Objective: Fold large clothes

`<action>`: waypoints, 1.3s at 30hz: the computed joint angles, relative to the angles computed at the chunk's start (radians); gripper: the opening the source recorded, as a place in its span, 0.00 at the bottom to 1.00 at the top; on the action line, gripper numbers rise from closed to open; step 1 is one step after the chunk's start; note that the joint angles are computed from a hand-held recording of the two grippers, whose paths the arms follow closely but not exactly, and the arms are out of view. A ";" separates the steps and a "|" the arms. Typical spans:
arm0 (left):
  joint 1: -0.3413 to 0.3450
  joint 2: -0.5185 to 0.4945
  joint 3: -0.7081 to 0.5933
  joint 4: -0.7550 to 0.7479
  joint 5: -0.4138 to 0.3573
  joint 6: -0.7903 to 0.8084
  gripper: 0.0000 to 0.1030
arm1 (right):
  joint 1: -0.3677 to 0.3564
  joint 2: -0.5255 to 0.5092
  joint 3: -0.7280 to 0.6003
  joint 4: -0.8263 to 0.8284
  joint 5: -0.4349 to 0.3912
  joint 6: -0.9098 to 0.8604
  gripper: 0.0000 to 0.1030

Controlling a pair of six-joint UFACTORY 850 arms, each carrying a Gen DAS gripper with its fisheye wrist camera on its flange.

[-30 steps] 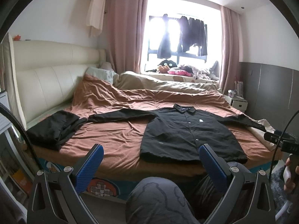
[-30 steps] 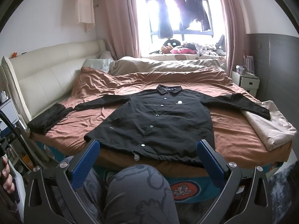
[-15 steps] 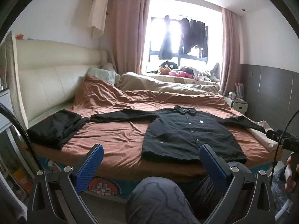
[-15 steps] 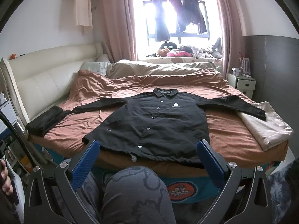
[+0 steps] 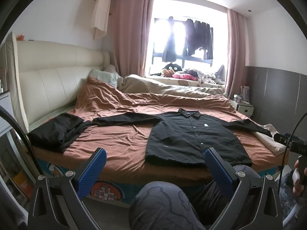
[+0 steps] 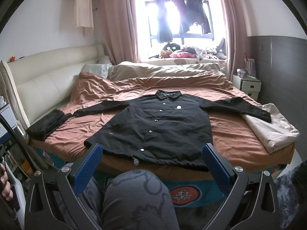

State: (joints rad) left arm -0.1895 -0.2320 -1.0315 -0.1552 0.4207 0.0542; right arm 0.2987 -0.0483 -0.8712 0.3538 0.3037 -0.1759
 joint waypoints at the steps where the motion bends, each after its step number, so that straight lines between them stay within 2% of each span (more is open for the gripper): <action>1: -0.001 0.000 0.000 -0.004 0.001 0.004 0.99 | 0.002 0.001 0.001 0.012 0.002 -0.010 1.00; 14: -0.007 -0.002 -0.006 0.025 -0.016 -0.026 0.99 | -0.003 -0.016 -0.015 0.043 -0.002 -0.044 1.00; 23: 0.019 -0.074 -0.089 0.117 -0.049 -0.122 0.99 | -0.013 -0.089 -0.098 0.114 -0.024 -0.128 1.00; 28: 0.028 -0.137 -0.162 0.130 -0.085 -0.148 0.99 | -0.025 -0.154 -0.170 0.123 -0.049 -0.140 1.00; 33: 0.043 -0.223 -0.274 0.158 -0.143 -0.200 0.99 | -0.050 -0.233 -0.260 0.008 -0.094 -0.026 1.00; 35: 0.052 -0.259 -0.324 0.186 -0.171 -0.239 0.99 | -0.060 -0.283 -0.324 0.027 -0.126 -0.040 1.00; 39: 0.063 -0.351 -0.458 0.206 -0.253 -0.260 0.99 | -0.075 -0.357 -0.423 -0.140 -0.176 0.142 1.00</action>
